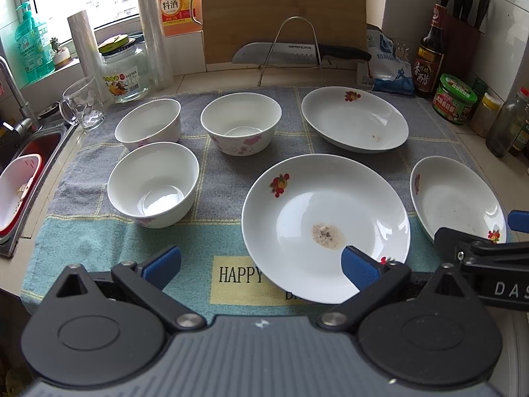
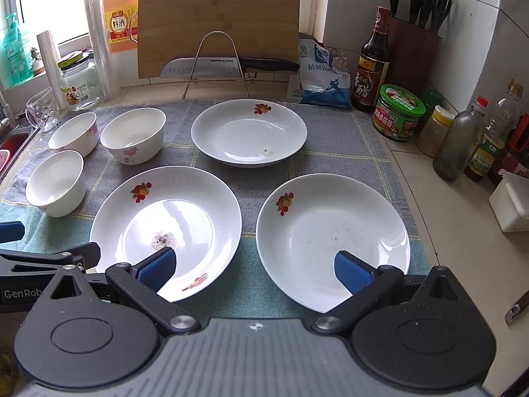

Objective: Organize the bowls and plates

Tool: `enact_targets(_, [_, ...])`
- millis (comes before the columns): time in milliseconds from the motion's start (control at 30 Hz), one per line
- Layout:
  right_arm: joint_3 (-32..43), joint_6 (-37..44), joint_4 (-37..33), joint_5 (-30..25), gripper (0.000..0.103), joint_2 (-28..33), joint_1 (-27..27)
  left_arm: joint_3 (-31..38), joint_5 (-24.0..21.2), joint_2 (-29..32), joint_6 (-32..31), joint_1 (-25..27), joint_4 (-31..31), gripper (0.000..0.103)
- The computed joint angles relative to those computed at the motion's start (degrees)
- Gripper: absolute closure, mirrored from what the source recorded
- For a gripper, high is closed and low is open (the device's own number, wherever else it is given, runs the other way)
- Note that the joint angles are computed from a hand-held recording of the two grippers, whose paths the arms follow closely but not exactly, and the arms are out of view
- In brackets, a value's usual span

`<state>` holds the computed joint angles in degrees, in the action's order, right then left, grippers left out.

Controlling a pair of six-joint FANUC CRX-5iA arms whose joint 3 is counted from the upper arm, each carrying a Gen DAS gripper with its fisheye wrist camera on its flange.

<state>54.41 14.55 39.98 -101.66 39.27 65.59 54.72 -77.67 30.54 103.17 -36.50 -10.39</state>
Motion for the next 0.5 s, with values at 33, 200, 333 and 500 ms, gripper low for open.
enact_targets(33, [0.29, 0.04, 0.04, -0.17, 0.000, 0.15, 0.06, 0.10, -0.05, 0.05, -0.09, 0.02, 0.03, 0.001])
enact_targets(200, [0.59, 0.22, 0.36, -0.30, 0.000, 0.35, 0.15, -0.22, 0.10, -0.22, -0.24, 0.18, 0.19, 0.001])
enact_targets(333, [1.24, 0.28, 0.62, -0.62, 0.000, 0.75, 0.27, -0.51, 0.35, -0.41, -0.23, 0.17, 0.07, 0.001])
enact_targets(500, [1.78, 0.29, 1.08, -0.96, 0.000, 1.05, 0.42, -1.17, 0.95, -0.90, -0.31, 0.05, -0.14, 0.001])
